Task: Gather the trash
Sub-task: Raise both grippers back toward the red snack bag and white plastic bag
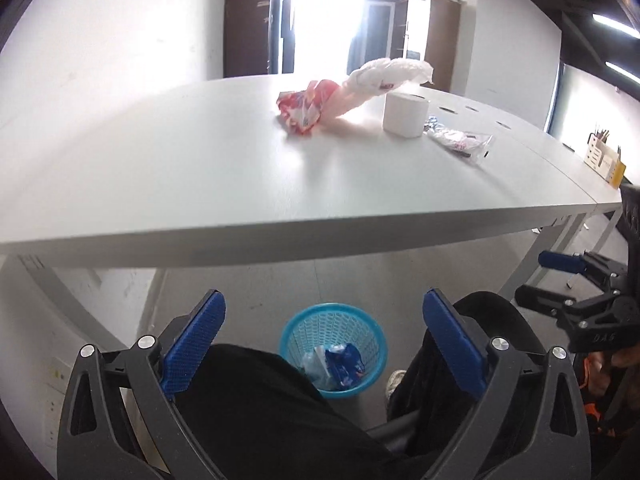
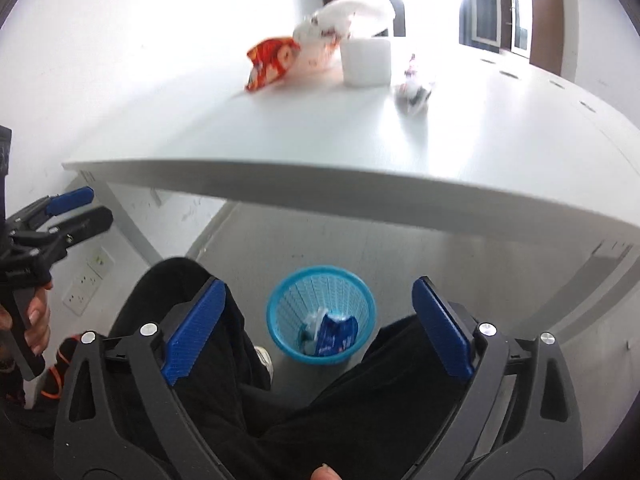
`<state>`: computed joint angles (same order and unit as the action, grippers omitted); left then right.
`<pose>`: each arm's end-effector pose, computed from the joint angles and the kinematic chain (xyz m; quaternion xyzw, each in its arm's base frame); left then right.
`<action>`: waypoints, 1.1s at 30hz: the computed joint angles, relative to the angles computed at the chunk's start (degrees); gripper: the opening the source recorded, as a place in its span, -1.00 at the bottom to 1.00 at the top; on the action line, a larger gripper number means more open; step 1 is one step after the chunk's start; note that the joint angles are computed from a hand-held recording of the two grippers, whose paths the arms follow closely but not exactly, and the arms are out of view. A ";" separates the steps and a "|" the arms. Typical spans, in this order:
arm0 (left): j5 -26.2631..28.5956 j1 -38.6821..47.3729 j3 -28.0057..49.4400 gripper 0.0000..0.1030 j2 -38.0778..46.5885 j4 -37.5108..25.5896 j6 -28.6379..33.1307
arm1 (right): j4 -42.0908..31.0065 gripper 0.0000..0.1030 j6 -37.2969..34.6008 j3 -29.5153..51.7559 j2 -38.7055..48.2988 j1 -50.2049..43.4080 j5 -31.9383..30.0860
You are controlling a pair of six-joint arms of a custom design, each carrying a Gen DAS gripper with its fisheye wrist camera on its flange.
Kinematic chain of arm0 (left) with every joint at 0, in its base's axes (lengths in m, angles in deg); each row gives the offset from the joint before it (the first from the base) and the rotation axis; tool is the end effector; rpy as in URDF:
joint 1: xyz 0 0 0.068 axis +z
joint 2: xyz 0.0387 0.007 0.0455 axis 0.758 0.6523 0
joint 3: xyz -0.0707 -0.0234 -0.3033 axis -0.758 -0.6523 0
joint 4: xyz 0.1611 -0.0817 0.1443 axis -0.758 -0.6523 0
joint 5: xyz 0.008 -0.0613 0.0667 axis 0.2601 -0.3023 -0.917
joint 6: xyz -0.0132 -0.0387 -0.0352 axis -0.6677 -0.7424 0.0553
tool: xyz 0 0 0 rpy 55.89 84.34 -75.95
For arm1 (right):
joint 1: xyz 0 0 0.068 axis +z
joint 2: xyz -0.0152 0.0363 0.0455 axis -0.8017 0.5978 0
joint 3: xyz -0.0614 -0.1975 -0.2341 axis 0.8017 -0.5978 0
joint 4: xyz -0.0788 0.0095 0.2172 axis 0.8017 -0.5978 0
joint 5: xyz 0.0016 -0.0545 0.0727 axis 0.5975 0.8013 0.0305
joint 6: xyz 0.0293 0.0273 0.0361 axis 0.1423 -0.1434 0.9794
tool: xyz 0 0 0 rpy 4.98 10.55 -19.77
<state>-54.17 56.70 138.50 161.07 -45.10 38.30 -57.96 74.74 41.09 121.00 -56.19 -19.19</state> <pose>0.2339 0.0136 0.4053 0.1888 0.8788 -0.1270 0.4194 0.2025 -0.0055 0.3994 0.0069 0.9258 0.0560 0.3737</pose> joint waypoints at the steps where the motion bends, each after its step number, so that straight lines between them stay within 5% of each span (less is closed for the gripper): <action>1: -0.23 -0.46 0.77 0.89 0.43 0.00 -0.32 | -0.76 0.80 -0.32 1.71 0.15 -0.69 -0.52; 13: -6.81 -8.30 17.79 0.89 9.05 1.80 -6.37 | -2.03 0.83 -2.12 16.55 8.43 -9.32 -4.79; 26: -12.01 -12.92 44.36 0.89 26.99 -8.26 -10.80 | -2.31 0.83 -0.77 28.87 18.68 -13.80 -7.00; 33: -12.80 -13.89 60.00 0.88 36.51 -15.27 -12.79 | -8.58 0.83 0.13 45.88 27.18 -11.77 -8.05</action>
<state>-66.97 42.81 198.50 197.58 -60.37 25.52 -66.54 74.87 86.97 148.18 -67.96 -27.24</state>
